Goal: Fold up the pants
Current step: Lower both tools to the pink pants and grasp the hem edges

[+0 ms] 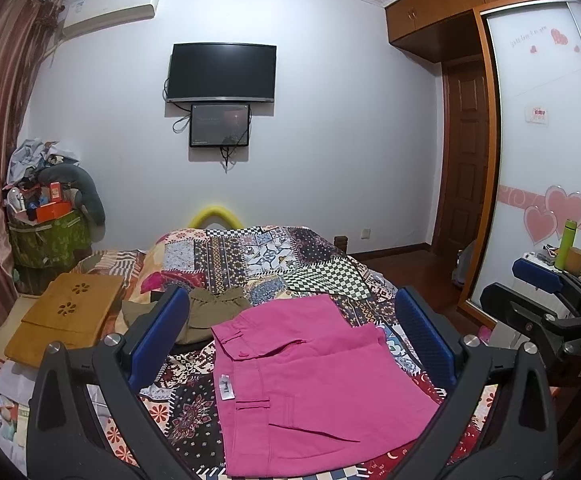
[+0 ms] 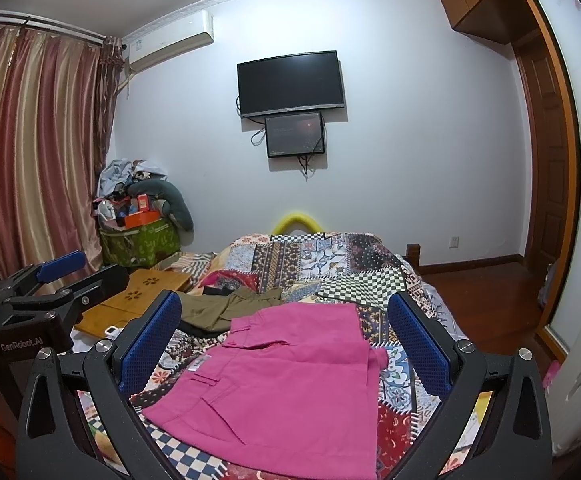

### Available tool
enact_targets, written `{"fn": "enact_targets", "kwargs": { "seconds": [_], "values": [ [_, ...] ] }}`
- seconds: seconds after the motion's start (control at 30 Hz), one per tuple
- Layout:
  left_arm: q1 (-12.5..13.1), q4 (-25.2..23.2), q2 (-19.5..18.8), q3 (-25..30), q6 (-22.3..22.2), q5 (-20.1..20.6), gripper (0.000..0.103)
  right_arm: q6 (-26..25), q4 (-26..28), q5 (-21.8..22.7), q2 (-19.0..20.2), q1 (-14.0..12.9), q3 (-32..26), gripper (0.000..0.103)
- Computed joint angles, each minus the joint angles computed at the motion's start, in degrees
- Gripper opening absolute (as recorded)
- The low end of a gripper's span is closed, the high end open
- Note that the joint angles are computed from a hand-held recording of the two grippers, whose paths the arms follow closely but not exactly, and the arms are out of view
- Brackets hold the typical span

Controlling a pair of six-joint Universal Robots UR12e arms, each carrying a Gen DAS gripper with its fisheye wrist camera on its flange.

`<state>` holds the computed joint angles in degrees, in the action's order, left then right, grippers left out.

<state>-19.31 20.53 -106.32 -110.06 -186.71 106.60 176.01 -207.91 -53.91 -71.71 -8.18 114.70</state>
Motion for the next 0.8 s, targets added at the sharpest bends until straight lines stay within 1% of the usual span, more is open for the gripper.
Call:
{"fn": "enact_targets", "kwargs": {
  "seconds": [0.1,0.2,0.33,0.4,0.53,0.57,0.63,0.67,0.7,0.8],
  "values": [
    [0.6,-1.4,-0.6,0.9,0.5,-0.9,0.103,-0.6,0.5,-0.5,0.4,0.1,-0.4,0.103],
    [1.2,-3.4,-1.7,2.2,1.2,-1.5,0.103,-1.2,2.2,-1.3,1.2,0.3,-1.4,0.103],
    [2.5,-8.7,-3.2,4.3,1.4,-3.3,0.103,-2.9,6.4,-2.9,2.9,0.7,-3.5,0.103],
    [3.2,-12.2,-4.1,5.6,1.5,-3.5,0.103,-3.6,8.2,-3.7,3.6,0.8,-4.4,0.103],
    [4.5,-18.9,-6.0,7.9,0.9,-4.4,0.103,-6.4,14.6,-6.0,5.4,1.2,-6.6,0.103],
    [5.0,-20.5,-6.7,8.5,0.6,-4.7,0.103,-7.8,17.1,-7.0,6.0,1.4,-7.5,0.103],
    [5.6,-23.0,-7.7,9.3,0.1,-5.2,0.103,-9.3,20.0,-7.5,6.7,1.4,-8.4,0.103],
    [5.9,-24.3,-8.1,9.7,-0.2,-5.4,0.103,-10.2,22.6,-7.8,7.2,1.5,-9.3,0.103],
    [6.3,-26.0,-8.7,10.2,-0.5,-5.8,0.103,-10.8,24.1,-7.5,7.7,1.3,-9.8,0.103],
    [7.4,-29.0,-9.8,11.0,-0.4,-7.5,0.103,-11.5,29.8,-7.7,9.1,1.2,-12.2,0.103]
  ]
}}
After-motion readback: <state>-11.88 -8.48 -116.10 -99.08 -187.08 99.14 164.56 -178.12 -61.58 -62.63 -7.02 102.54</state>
